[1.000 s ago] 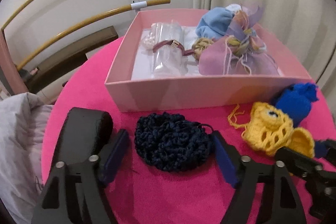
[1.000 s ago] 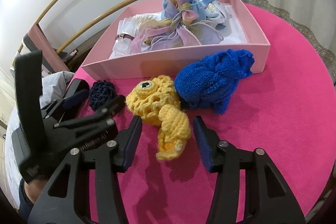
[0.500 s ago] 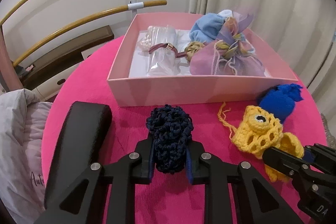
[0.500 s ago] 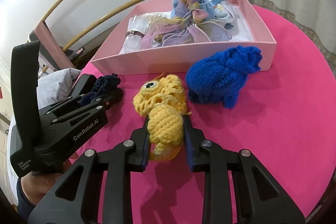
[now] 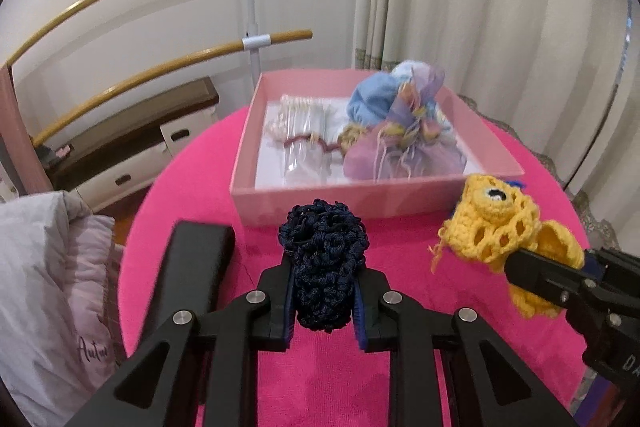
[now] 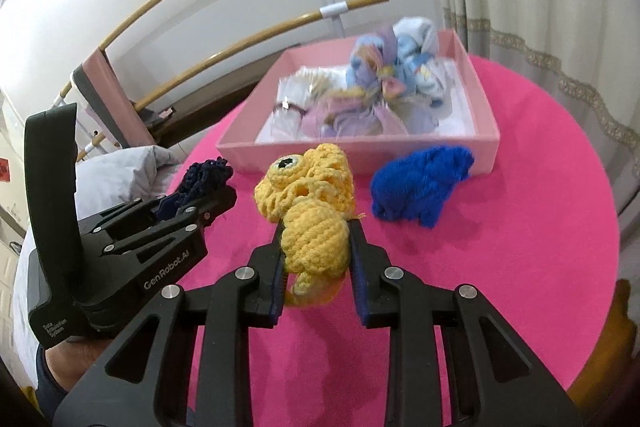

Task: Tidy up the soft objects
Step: 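Carry hair net and crochet fish into the pink box while both tools open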

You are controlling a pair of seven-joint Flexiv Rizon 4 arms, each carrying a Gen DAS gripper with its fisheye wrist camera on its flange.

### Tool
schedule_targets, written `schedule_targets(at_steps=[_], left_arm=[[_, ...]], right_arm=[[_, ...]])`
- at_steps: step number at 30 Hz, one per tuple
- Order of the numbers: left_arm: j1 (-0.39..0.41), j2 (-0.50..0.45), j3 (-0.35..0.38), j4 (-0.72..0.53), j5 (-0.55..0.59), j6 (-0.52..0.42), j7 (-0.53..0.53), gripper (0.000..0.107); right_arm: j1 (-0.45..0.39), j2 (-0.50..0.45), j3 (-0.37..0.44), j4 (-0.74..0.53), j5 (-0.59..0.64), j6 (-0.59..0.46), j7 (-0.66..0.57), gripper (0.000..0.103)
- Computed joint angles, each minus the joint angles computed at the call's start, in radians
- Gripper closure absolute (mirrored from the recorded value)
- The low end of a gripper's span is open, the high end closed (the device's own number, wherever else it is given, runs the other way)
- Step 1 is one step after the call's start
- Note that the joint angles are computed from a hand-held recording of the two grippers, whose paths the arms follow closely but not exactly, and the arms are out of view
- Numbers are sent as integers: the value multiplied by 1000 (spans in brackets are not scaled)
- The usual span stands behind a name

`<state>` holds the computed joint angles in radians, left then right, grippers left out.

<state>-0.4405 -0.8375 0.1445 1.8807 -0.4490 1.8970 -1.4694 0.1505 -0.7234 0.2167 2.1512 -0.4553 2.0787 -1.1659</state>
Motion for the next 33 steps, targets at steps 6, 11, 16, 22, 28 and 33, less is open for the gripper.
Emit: schedule_targets(at_steps=[6, 11, 16, 22, 28, 33], left_arm=[[-47, 41, 57, -5, -26, 1, 18, 88], [-39, 59, 67, -45, -44, -8, 42, 87], [-1, 38, 74, -152, -44, -89, 47, 87], [41, -22, 101, -306, -4, -213, 3, 87], [93, -97, 95, -464, 47, -348, -41, 87], [131, -153, 92, -582, 94, -433, -83, 87]], right_arm=[[41, 40, -40, -49, 31, -30, -29, 78], [68, 44, -64, -141, 44, -92, -55, 78], [54, 14, -38, -280, 20, -206, -68, 78], [13, -81, 56, -500, 11, -399, -107, 78], [15, -178, 118, -685, 57, -556, -177, 78], [45, -233, 115, -775, 106, -634, -225, 78]])
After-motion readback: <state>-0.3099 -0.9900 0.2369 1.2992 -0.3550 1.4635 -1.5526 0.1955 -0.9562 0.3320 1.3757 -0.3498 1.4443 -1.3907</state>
